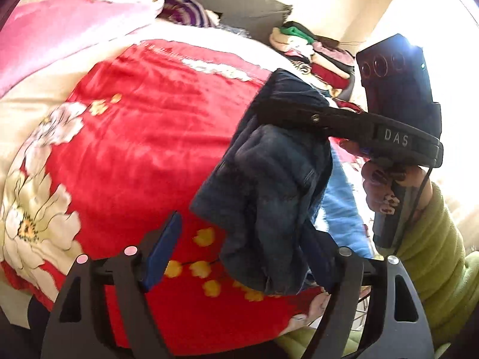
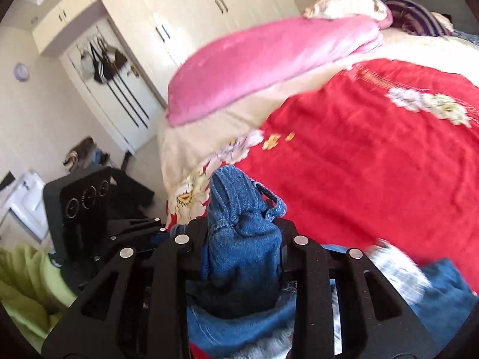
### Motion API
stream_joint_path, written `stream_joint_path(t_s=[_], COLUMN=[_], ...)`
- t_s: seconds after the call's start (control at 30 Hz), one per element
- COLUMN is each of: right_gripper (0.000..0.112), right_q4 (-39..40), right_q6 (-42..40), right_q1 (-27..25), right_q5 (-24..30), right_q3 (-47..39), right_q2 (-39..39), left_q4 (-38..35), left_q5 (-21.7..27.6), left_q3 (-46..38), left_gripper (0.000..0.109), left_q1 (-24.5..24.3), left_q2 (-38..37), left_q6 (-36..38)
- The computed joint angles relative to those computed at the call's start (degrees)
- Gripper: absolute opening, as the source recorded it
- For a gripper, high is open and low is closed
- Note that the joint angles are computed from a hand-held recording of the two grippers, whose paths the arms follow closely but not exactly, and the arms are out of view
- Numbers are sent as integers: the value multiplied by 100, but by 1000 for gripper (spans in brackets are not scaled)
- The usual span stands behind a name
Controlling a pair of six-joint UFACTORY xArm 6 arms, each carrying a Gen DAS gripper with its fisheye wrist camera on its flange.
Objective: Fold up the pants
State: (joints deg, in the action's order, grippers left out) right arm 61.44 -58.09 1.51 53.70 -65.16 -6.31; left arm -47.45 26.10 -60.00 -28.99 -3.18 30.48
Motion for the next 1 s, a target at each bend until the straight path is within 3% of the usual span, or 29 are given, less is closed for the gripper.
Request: stream_joint_path(t_s=[0.1,0.13,0.17,0.23,0.33,0.4,0.57,0.7,0.8,1.0], right_gripper=[23,23,23,23,35,46,48,49,51,52], right_q4=[121,165,219,372,577,737,964,476,164,-287], right_q6=[-136,-178,-217,-309,-464,-511,-369,9,136,527], right_q1=[-318,-387,-468,-619,-810,-1016,-1789,-2092,-2079,-1703], right_q5=[210,253,304,367,412,326,83,-90,-278,-647], right_q3=[68,84,115,190,316,494,1124,1608,1944,2177], right_q2=[-113,-116,-136,-170,-245,-404,-944,-1292,-1489,-1540], left_q4=[83,132,168,16,-443,-475,-767,-159,590,1181], left_q5=[196,261,296,495,739,607,499,473,476,466], left_q3=[-240,-347,-424,-650,-898,-860,-856,-956,-964,-865], left_gripper=[79,91,93,90,70,70,69,70,70,71], left_q1=[-110,-144,-187,-257,-363,-542,-912,-1239,-1356,-1454], left_q2=[162,251,321,504,707,674,609,770,929,983], left_q6=[-125,-197,-266,-232,-32,15,638,716,215,-138])
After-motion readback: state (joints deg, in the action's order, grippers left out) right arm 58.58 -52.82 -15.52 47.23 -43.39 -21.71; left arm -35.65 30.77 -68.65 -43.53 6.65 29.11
